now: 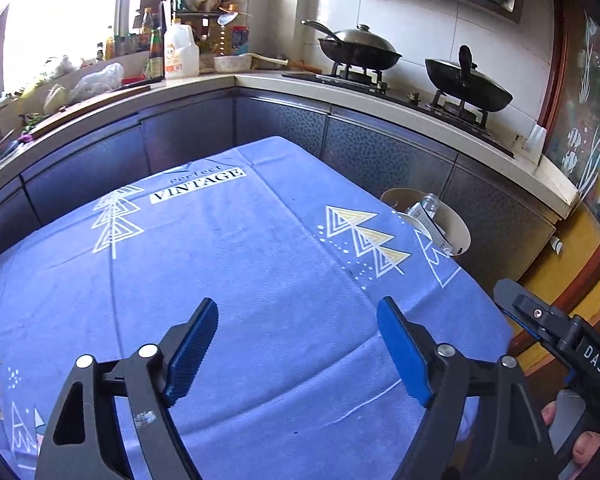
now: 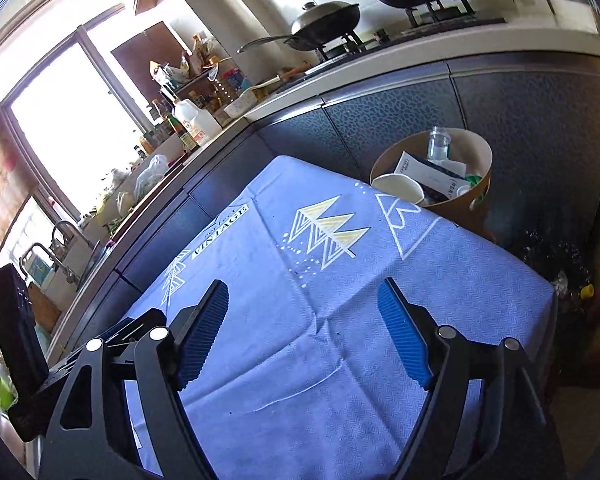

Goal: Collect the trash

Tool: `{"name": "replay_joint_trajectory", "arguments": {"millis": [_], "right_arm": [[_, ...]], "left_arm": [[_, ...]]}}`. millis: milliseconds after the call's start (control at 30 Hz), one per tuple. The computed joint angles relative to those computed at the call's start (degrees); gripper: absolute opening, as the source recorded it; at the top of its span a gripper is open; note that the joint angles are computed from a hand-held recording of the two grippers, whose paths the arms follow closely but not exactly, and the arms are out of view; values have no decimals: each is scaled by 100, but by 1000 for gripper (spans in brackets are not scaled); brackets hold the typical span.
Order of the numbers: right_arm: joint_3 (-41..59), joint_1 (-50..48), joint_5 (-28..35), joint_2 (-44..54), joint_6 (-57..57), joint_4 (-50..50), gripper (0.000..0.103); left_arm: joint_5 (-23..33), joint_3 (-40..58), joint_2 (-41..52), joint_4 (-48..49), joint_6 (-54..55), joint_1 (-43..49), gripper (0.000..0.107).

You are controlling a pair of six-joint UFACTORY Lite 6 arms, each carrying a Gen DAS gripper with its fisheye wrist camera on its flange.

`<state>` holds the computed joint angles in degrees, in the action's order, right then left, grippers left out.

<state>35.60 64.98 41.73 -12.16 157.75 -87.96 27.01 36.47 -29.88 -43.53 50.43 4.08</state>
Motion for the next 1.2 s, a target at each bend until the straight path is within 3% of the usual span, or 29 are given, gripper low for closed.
{"name": "replay_joint_trajectory", "arguments": {"millis": [233,400,767,900,1200], "right_arm": [[479,750,1119,351,-324,765,93],[591,1030,1498,529,-251,1077,97],[433,957,1491,404,-129,1257,97],[358,915,1373,373,-24,1222,97],[401,1055,1417,407,69,1212,97]], "left_arm": [[29,-167,-325,-51,147,326,98],[-65,-305,-553,199,-24,235,99],[-237,-385,-774,1468,-1366,-193,99],[-395,-438,-908,2532,-2402,-567,99],[-348,-455,-1117,3221,-2989,-790,99]]}}
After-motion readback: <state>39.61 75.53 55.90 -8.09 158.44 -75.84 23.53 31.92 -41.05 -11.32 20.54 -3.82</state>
